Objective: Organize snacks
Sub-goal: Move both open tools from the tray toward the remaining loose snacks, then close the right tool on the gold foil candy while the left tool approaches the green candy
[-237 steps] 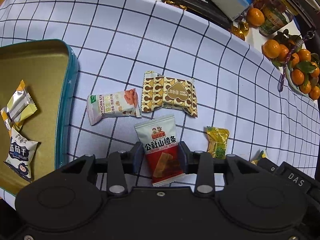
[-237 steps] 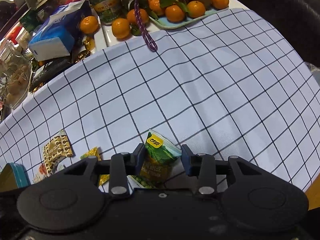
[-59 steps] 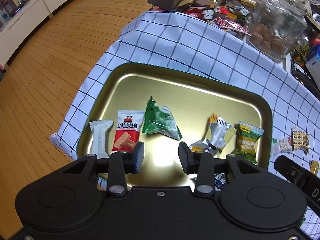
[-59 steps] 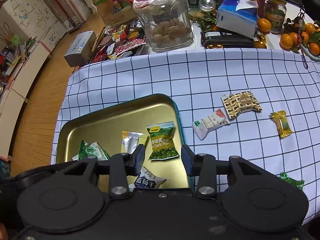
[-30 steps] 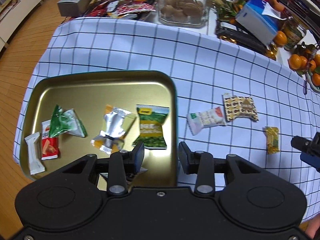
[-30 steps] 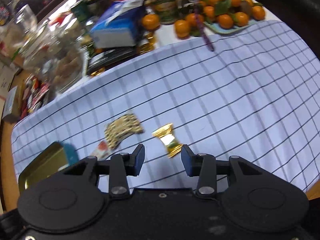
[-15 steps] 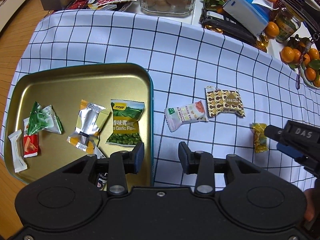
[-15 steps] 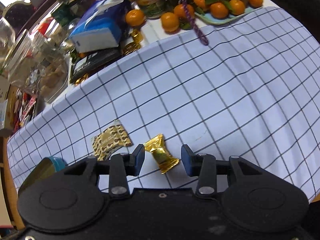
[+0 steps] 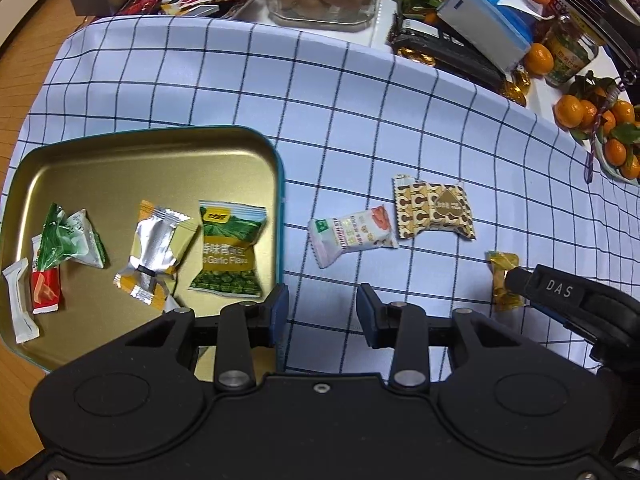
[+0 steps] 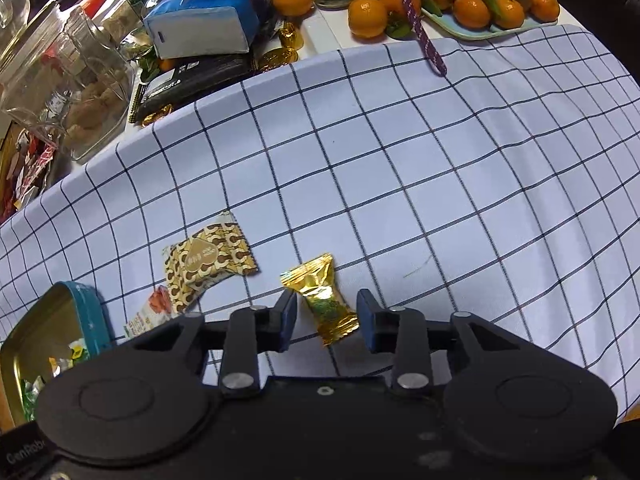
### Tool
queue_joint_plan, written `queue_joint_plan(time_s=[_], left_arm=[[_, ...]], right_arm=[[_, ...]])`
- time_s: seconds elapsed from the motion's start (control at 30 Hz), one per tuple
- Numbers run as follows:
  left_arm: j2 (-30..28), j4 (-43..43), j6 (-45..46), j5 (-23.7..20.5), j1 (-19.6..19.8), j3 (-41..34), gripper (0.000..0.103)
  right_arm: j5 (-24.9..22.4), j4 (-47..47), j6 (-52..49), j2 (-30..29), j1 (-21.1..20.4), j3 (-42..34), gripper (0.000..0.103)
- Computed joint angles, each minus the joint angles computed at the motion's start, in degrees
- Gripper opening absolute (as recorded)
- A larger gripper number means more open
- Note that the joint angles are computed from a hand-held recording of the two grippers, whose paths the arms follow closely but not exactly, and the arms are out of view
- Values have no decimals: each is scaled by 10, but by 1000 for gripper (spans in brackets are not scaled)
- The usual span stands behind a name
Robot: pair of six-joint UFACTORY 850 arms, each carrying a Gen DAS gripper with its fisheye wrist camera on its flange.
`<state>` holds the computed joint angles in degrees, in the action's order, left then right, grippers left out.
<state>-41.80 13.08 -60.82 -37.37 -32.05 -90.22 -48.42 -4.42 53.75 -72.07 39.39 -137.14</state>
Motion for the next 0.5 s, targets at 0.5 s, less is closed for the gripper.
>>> queue_joint_plan(time_s=[0.5], left_arm=[[-33, 5, 1, -16, -14, -43, 47]], right_arm=[[126, 78, -9, 106, -32, 197, 33]])
